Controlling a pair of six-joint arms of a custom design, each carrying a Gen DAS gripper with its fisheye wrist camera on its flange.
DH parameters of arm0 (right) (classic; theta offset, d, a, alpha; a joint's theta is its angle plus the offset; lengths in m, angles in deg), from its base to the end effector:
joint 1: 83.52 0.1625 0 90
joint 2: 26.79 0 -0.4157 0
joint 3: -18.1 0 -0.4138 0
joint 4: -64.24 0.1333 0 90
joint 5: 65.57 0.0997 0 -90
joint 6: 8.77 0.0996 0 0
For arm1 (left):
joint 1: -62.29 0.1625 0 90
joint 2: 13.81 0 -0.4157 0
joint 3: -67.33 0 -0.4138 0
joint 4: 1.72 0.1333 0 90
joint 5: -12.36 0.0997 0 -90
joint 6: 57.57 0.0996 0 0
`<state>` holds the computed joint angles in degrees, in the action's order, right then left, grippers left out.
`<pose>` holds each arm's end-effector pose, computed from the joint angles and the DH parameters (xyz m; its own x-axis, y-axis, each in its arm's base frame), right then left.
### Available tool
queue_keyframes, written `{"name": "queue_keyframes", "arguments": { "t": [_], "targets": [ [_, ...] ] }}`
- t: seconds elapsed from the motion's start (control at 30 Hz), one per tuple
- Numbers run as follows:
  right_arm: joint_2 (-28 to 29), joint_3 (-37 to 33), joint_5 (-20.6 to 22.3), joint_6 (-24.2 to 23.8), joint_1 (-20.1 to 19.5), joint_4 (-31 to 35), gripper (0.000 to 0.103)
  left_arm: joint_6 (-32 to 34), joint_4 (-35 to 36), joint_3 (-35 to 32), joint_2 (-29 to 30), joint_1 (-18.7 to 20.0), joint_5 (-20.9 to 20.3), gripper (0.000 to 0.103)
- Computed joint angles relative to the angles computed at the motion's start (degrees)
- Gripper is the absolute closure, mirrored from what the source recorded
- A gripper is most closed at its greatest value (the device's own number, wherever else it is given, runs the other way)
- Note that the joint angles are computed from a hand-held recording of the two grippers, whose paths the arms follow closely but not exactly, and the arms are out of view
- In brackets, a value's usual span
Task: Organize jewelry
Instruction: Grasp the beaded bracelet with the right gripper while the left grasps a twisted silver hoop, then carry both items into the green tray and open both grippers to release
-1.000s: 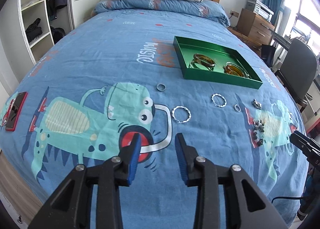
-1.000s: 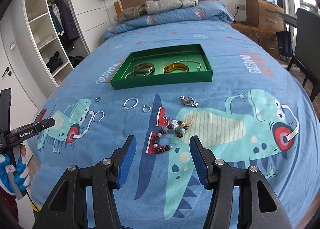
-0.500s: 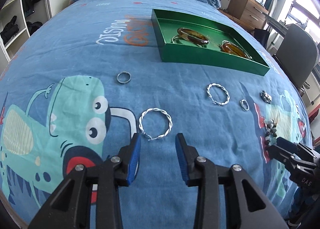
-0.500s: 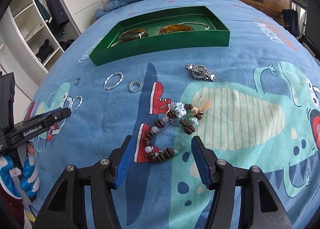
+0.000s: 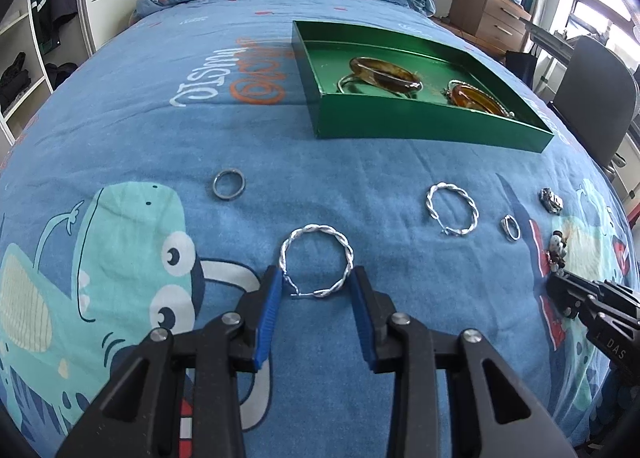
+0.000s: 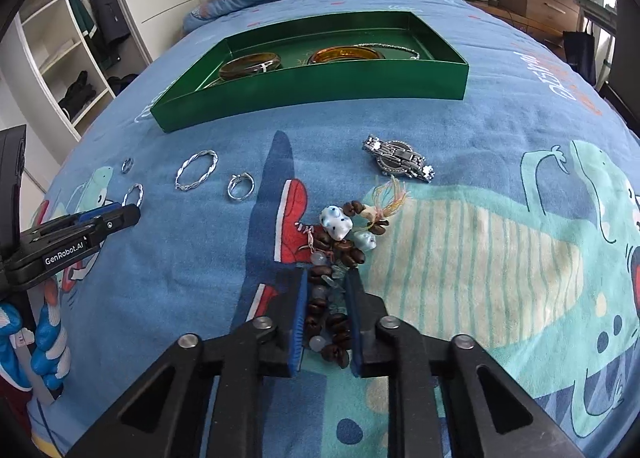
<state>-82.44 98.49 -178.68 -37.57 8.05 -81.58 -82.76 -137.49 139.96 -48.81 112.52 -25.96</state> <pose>0.1145 -0.7402 0.3055 -0.7992 -0.2570 0.5433 -0.4662 0.8357 -0.2904 -0.3337 -0.7315 0.1013 -0.7651 -0.0422 -0.6425 0.3399 0.8210 -0.4587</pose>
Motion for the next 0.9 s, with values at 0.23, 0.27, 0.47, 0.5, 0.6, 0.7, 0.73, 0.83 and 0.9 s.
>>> {"name": "queue_keyframes", "arguments": {
  "t": [0.23, 0.27, 0.47, 0.5, 0.6, 0.7, 0.73, 0.83, 0.9],
  "targets": [
    [-1.9, 2.0, 1.8, 1.0, -0.4, -1.4, 0.090, 0.4, -2.5, 2.4, -1.4, -0.7, -0.6, 0.074],
    [-2.3, 2.4, 2.1, 1.0, -0.4, -1.5, 0.090, 0.5, -2.9, 2.9, -1.7, -0.9, -0.5, 0.074],
    [-4.8, 4.7, 3.4, 0.9, -0.2, -3.3, 0.091, 2.6, -5.5, 4.1, -2.6, -2.6, 0.0, 0.074],
    [-5.2, 4.8, 3.7, 1.0, -0.2, -3.5, 0.091, 3.0, -5.8, 4.2, -2.7, -2.9, 0.0, 0.074],
    [-6.3, 5.1, 4.3, 0.8, 0.1, -4.2, 0.091, 4.5, -7.2, 4.1, -2.9, -3.5, -0.1, 0.074],
    [-6.8, 4.6, 5.1, 0.4, 0.5, -4.5, 0.091, 6.5, -8.8, 3.1, -2.7, -4.1, -0.5, 0.074],
    [-6.9, 4.2, 5.3, 0.2, 0.6, -4.5, 0.091, 7.3, -9.2, 2.4, -2.5, -4.2, -0.7, 0.074],
    [-5.8, 1.7, 6.0, -0.6, 1.3, -4.7, 0.091, 10.1, -10.2, -0.7, -1.3, -4.3, -1.4, 0.074],
    [-4.4, -1.2, 6.3, -1.3, 1.9, -4.5, 0.091, 11.9, -10.0, -4.3, 0.3, -4.0, -2.0, 0.074]
  ]
}}
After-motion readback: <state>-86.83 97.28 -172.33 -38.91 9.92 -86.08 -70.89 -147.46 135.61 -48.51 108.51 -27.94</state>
